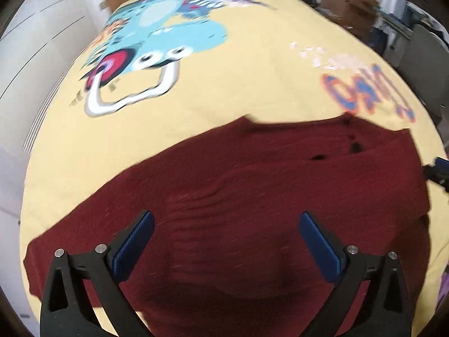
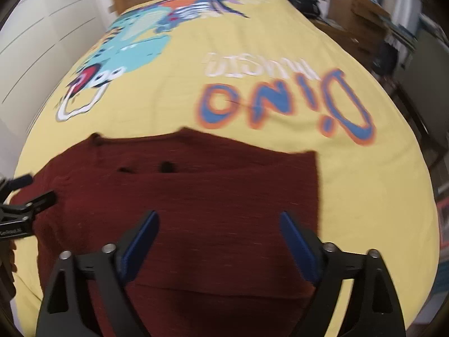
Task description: Fold small clothes
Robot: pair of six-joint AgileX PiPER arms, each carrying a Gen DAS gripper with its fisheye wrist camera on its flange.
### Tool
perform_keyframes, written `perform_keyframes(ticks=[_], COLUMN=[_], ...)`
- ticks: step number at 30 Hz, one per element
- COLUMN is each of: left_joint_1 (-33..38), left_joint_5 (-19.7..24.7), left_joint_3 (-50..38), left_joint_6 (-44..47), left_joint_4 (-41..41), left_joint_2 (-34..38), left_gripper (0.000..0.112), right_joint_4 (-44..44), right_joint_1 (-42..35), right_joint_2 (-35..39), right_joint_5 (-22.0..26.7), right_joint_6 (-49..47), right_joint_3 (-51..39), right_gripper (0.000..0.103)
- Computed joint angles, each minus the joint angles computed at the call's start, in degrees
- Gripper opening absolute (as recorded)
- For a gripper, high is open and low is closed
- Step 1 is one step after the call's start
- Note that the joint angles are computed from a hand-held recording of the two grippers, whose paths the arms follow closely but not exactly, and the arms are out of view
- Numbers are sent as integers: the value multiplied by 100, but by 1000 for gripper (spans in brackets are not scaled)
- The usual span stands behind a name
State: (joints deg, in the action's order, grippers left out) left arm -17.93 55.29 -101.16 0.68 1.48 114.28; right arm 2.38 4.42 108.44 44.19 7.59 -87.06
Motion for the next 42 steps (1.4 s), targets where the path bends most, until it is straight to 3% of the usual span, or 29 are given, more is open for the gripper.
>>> perform_keyframes(ticks=[1,5,12,15,21,25,28,31,34,39,42], left_joint_1=[-61,-444,-736,-480,95,194,134,70,65,297,581], left_joint_5=[17,12,-275,-693,-952,-998,-1118,-1214,-1083,24,35], left_joint_3=[-92,-304,-171,209,632,717,831,906,781,7,274], left_joint_6=[23,-334,-730,-507,30,192,12,-178,-127,158,332], left_joint_4=[-115,98,595,350,-6,-111,39,187,123,-360,-694], left_joint_2=[51,375,1081,944,746,711,676,641,709,872,501], left_gripper=[102,102,102,102,102,103,103,103,103,102,102], right_joint_4=[-117,-244,-718,-515,-182,-351,-967,-1276,-1063,-1039,-687], right_joint_1=[114,346,142,-197,-477,-394,-241,-94,-50,82,123], right_joint_2=[54,168,688,523,307,324,165,136,-26,-692,-1101], right_joint_5=[-36,-576,-832,-1019,-1237,-1546,-1964,-1738,-1388,-1167,-913], right_joint_6=[119,514,807,485,-25,240,1011,1381,1161,1242,955], right_joint_3=[-8,485,698,999,1395,1651,2051,1969,1835,2171,2358], right_gripper=[101,102,102,102,102,102,102,102,102,102,102])
